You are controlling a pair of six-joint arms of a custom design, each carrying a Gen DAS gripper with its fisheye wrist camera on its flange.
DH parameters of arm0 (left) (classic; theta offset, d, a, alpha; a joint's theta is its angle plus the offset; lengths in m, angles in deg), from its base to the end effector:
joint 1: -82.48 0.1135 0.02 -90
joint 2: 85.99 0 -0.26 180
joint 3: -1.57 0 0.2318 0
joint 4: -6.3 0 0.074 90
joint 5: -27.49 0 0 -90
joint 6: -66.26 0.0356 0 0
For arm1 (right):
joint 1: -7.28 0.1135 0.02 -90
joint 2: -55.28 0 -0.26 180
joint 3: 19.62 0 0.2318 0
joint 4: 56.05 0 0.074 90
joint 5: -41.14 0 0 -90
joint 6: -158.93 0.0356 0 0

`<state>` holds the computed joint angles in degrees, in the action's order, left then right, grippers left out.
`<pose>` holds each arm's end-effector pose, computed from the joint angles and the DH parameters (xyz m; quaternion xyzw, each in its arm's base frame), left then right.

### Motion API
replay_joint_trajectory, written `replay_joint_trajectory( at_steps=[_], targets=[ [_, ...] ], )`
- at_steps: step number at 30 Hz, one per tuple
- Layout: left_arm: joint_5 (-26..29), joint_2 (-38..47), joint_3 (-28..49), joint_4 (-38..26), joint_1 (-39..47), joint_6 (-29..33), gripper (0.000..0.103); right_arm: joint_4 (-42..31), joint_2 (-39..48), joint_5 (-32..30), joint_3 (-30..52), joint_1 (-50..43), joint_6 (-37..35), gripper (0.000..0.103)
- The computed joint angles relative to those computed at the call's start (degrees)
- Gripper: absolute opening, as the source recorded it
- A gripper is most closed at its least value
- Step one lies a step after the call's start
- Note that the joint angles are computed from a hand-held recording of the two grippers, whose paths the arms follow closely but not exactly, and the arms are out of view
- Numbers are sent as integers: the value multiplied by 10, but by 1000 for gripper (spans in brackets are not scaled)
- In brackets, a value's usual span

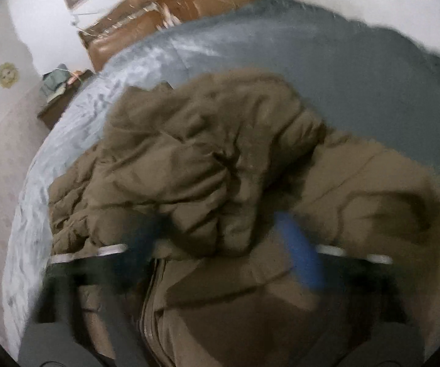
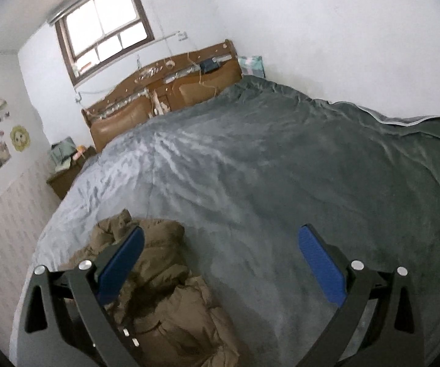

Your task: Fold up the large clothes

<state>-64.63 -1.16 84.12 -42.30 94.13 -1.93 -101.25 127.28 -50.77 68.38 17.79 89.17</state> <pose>0.2909 0.0613 0.2782 0.0773 0.9390 0.1131 0.3155 0.2536 0.0483 0.3712 0.0647 0.8600 0.1480 0.4840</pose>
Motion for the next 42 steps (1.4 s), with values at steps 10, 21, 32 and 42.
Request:
replay_joint_trajectory(
  at_steps=[10, 21, 32, 42],
  targets=[
    [151, 74, 194, -57, 204, 9, 12, -10, 31, 67, 14, 76, -34, 101],
    [278, 117, 274, -109, 342, 56, 75, -21, 102, 142, 42, 168, -50, 101],
    [88, 4, 26, 32, 124, 49, 93, -13, 110, 156, 38, 184, -44, 101],
    [152, 160, 250, -57, 230, 6, 27, -11, 139, 150, 44, 187, -45, 101]
  ],
)
